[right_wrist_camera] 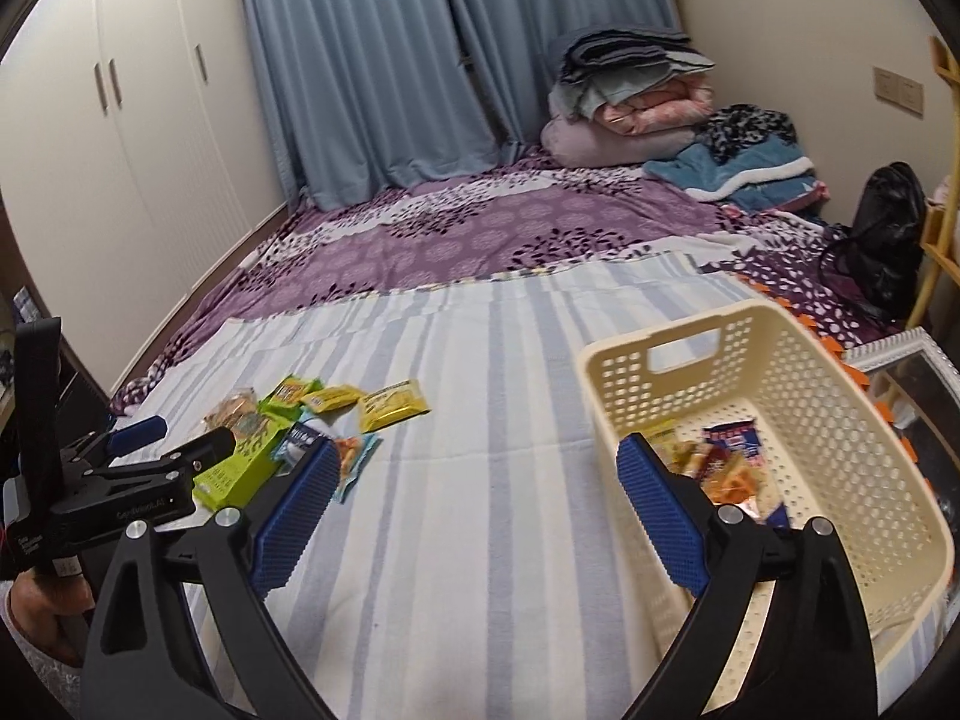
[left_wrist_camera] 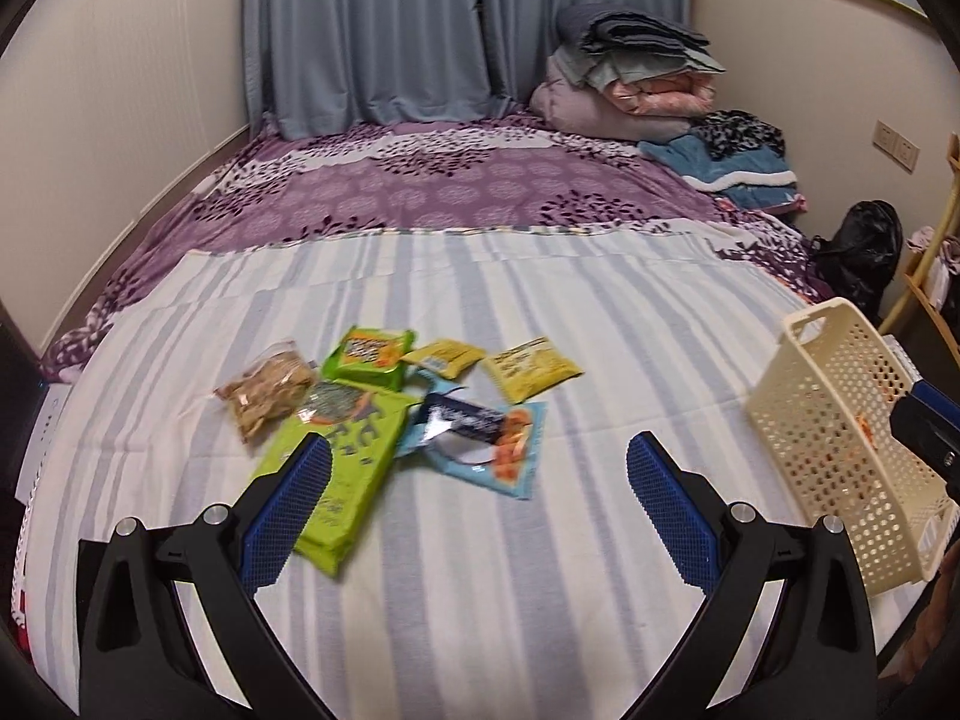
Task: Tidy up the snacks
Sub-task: 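Move both open tools back over the remaining snacks, then grasp the green seaweed bag with the left tool while the right grasps the blue coconut pack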
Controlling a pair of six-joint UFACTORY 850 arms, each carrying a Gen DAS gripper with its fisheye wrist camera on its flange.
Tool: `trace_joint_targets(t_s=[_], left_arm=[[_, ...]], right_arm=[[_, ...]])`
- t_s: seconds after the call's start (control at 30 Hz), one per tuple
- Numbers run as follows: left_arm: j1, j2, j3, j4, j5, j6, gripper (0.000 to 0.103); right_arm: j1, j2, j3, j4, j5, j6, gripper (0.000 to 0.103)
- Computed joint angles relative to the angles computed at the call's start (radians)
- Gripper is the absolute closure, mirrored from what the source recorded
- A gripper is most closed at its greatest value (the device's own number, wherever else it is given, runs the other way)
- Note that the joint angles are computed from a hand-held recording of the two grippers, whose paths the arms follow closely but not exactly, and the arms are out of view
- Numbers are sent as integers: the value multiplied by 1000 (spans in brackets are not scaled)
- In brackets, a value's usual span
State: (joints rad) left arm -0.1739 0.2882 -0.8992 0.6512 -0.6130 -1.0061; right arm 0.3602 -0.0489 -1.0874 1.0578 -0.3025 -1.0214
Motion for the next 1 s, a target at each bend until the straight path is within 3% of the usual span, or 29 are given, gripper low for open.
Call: trace_joint_targets(t_s=[0.23,0.43,1.0], left_arm=[[157,44,89,-81,75,106,3],[247,28,125,-136,91,199,3],[338,-135,96,-359,149,567,3]], right_arm=[[81,-58,-37,-243,-18,222,6],[128,-107,-62,-302,-55,261,6],[201,-256,-174,-376,-171,257,6]])
